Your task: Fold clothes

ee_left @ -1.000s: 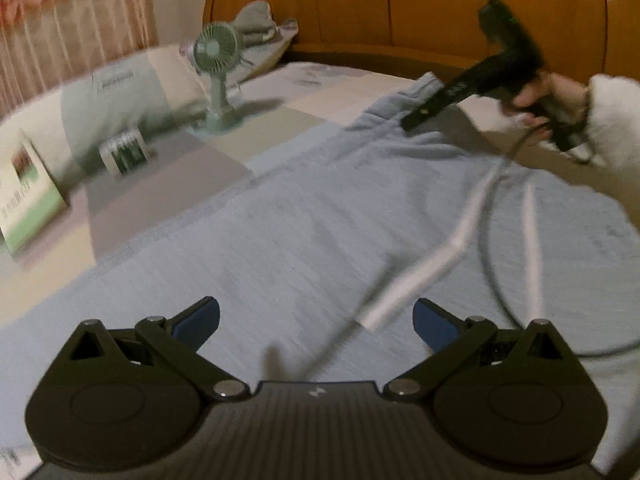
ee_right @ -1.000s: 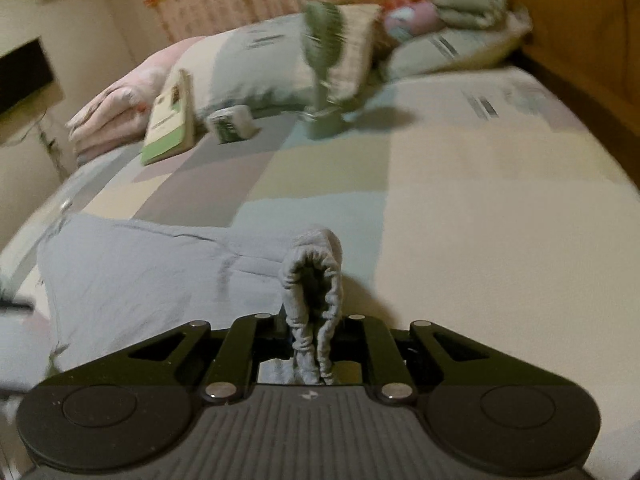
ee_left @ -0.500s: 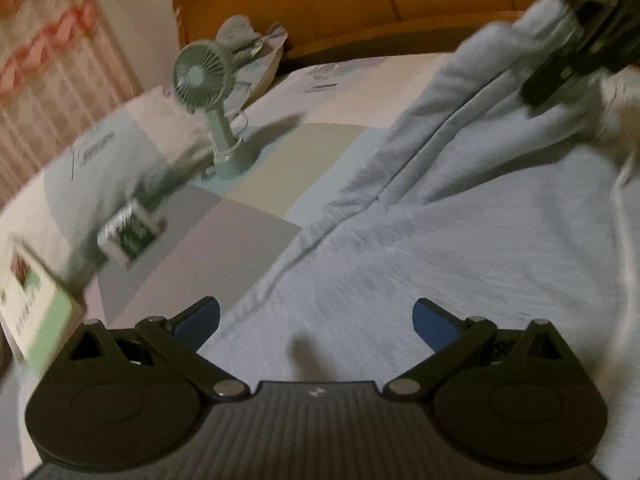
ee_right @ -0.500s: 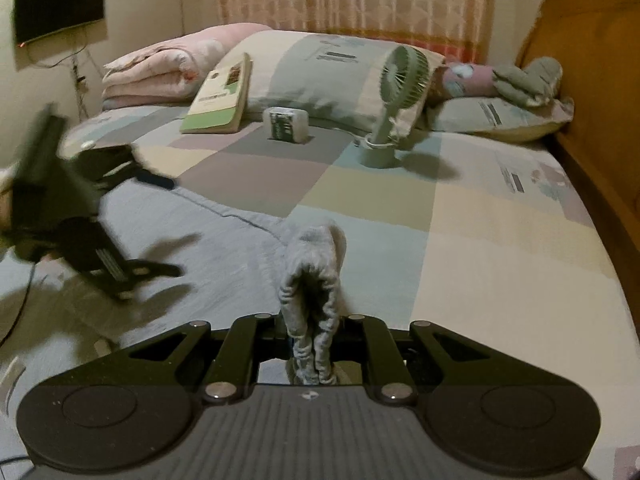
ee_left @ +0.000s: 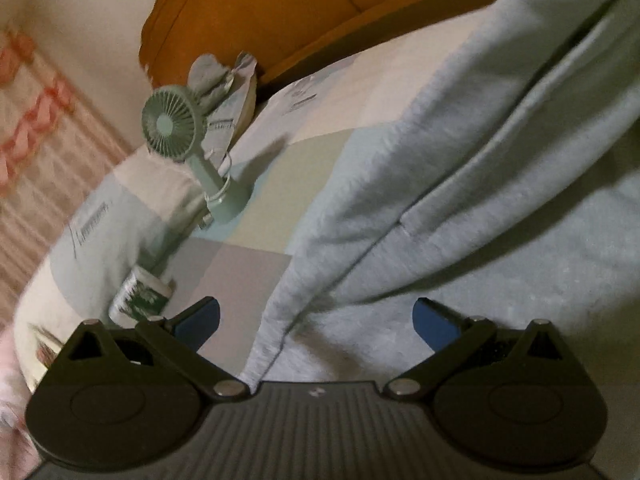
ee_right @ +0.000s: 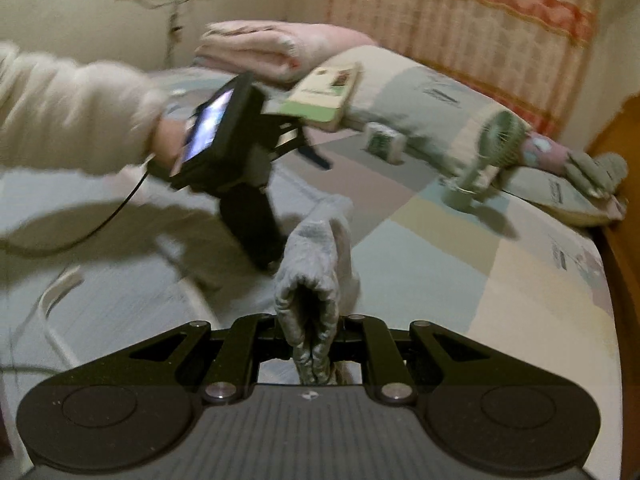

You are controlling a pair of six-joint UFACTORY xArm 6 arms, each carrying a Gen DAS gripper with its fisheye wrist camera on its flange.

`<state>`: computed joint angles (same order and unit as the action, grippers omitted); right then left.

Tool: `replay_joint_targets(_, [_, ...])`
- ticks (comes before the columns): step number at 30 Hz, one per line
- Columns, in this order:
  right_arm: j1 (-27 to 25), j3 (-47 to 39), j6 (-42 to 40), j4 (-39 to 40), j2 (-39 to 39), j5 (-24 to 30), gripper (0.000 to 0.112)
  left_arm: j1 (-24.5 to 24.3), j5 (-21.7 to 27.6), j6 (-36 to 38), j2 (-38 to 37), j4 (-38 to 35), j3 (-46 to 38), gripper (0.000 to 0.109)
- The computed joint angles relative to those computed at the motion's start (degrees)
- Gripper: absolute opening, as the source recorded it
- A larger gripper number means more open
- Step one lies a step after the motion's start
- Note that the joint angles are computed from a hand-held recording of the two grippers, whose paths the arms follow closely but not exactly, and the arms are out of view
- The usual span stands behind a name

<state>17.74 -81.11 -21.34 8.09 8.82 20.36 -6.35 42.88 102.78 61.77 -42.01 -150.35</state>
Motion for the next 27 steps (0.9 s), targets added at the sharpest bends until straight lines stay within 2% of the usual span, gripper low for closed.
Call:
replay_joint_targets(2, [0.6,1.0,-1.9,0.5,-0.8,1.0,0.016,-0.2,-3.7,10.1,-4.6,-5.7,8.4,0.102])
replay_joint_targets(5, [1.0,2.1,-5.4,3.1,-1.7,2.5,0.016,-0.1,-5.4,26.6,-8.8,-15.3,15.8,0.102])
replay_joint_targets(9, [1.1,3.1,-8.9,6.0,-2.5,4.6,0.016,0.1,-5.5,38.9,-11.8,-22.8,20.9,0.102])
replay_joint_targets(13, [1.1,3.4,-9.9,6.3,-2.5,6.0,0.016,0.6,-4.2,52.2,-14.9,-31.9,26.3,0.101])
replay_joint_targets(15, [1.2,3.6,-9.6,5.6,-2.7,6.6,0.016,1.4,-1.4,59.2,-16.5,-34.8,28.9,0.095])
replay_joint_targets(17, [1.3,4.0,-9.4,5.4,-2.9,7.0,0.016,2.3,1.9,65.4,-17.5,-35.6,30.4,0.085])
replay_joint_targets(19, [1.4,4.4,-9.0,5.3,-3.0,7.3,0.016,2.7,3.6,68.4,-17.7,-34.3,30.7,0.081])
replay_joint_targets(21, [1.4,4.7,-8.8,5.3,-3.1,7.5,0.016,2.8,4.2,67.2,-16.7,-31.5,28.4,0.081])
replay_joint_targets(24, [1.4,5.0,-8.8,5.8,-3.3,7.5,0.016,2.4,2.3,64.8,-14.3,-27.7,24.6,0.081])
replay_joint_targets(25, [1.4,5.1,-8.8,5.9,-3.4,7.4,0.016,2.4,2.1,62.4,-13.7,-26.0,23.4,0.076])
replay_joint_targets(27, [1.4,5.5,-8.7,6.3,-3.6,7.2,0.016,2.2,2.1,56.1,-13.5,-21.0,22.9,0.06])
